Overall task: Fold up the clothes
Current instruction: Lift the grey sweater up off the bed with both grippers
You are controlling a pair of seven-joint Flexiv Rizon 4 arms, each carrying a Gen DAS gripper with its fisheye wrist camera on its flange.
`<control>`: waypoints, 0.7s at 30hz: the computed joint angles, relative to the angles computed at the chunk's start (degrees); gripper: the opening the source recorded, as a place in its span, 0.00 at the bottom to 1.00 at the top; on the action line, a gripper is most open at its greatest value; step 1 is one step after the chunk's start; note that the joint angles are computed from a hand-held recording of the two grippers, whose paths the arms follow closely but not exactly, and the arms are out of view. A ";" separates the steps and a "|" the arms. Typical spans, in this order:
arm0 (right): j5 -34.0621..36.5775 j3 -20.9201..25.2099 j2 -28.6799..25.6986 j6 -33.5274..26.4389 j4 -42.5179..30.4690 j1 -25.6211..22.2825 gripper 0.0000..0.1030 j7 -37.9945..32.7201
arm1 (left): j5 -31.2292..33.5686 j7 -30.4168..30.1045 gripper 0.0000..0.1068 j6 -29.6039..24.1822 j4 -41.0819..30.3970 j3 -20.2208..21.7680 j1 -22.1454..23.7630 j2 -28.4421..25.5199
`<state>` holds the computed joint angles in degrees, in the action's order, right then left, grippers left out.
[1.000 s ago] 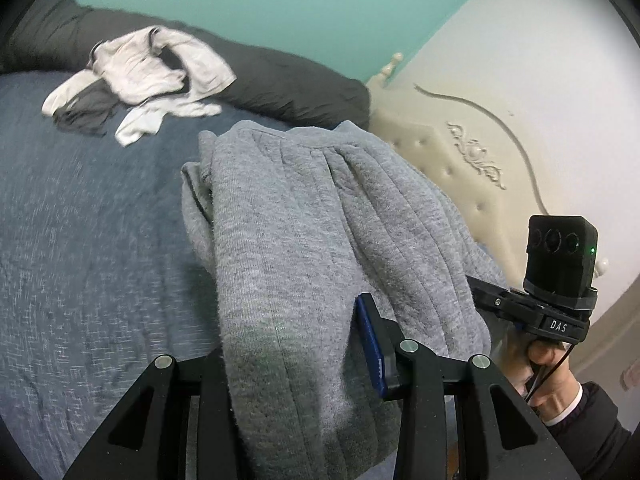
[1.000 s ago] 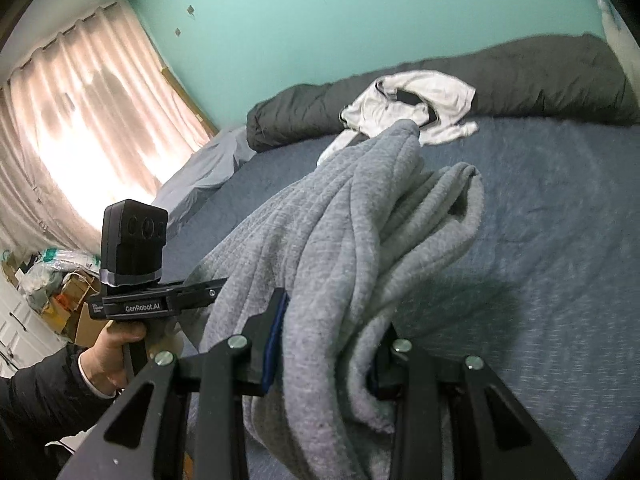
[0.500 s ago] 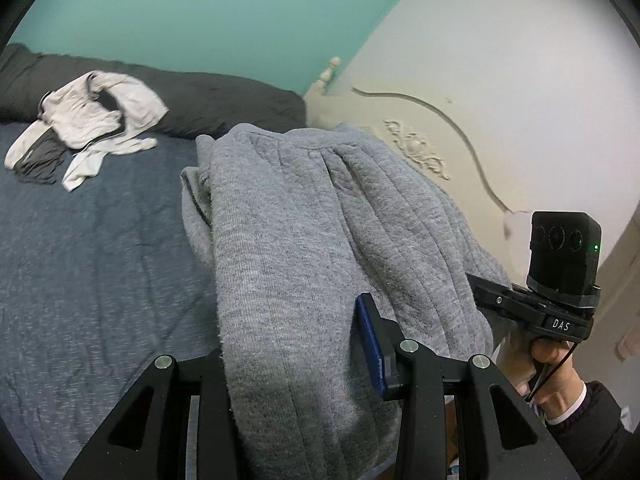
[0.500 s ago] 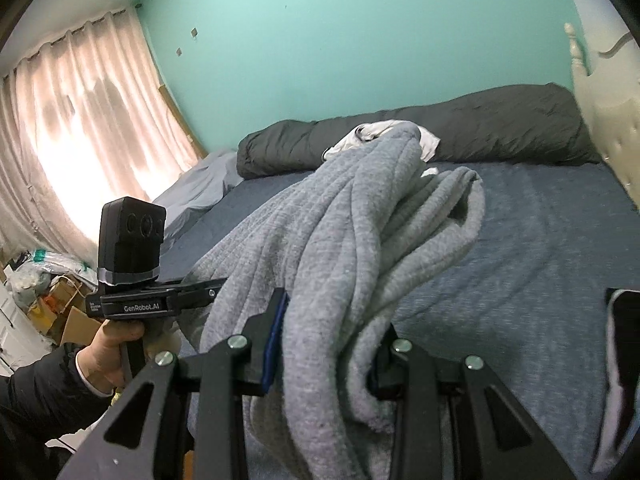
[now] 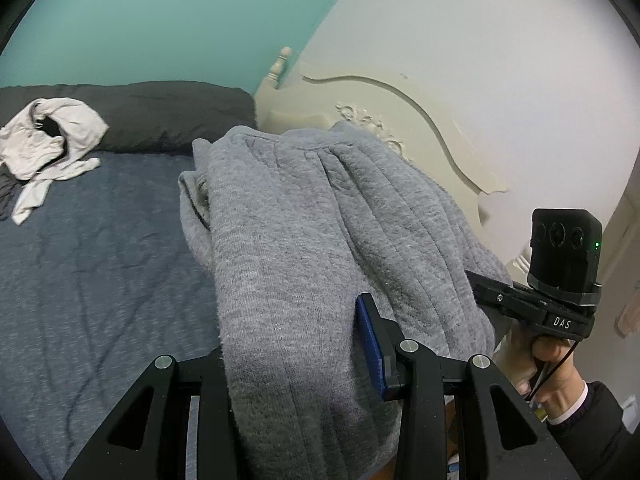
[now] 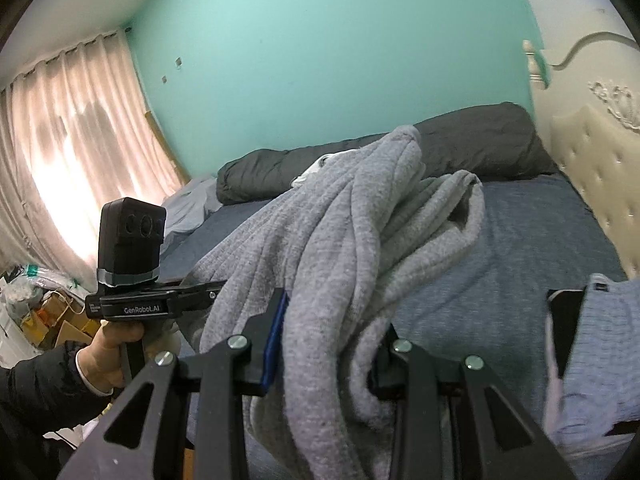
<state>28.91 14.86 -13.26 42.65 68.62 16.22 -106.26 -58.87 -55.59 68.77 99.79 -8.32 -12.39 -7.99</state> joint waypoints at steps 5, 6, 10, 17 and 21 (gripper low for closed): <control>1.62 -1.53 -0.20 -2.78 -1.50 -3.63 0.31 -2.42 | 3.14 -4.10 0.37 1.27 -7.65 -2.93 -1.02 -6.90; 2.01 -1.82 -0.38 -3.50 -2.05 -4.45 0.31 -3.04 | 4.20 -5.08 0.37 1.48 -9.21 -3.50 -1.15 -8.25; 3.40 -2.85 -1.35 -6.27 -4.40 -7.61 0.31 -5.48 | 10.28 -9.83 0.37 1.38 -16.03 -5.10 -1.95 -13.74; 5.96 -3.86 -3.28 -9.74 -7.58 -12.64 0.31 -8.90 | 22.32 -19.49 0.37 -2.23 -30.28 -5.74 -4.14 -23.48; 7.33 -4.21 -4.38 -10.80 -8.81 -15.28 0.31 -10.48 | 27.36 -24.58 0.37 -4.61 -38.85 -5.27 -5.89 -29.12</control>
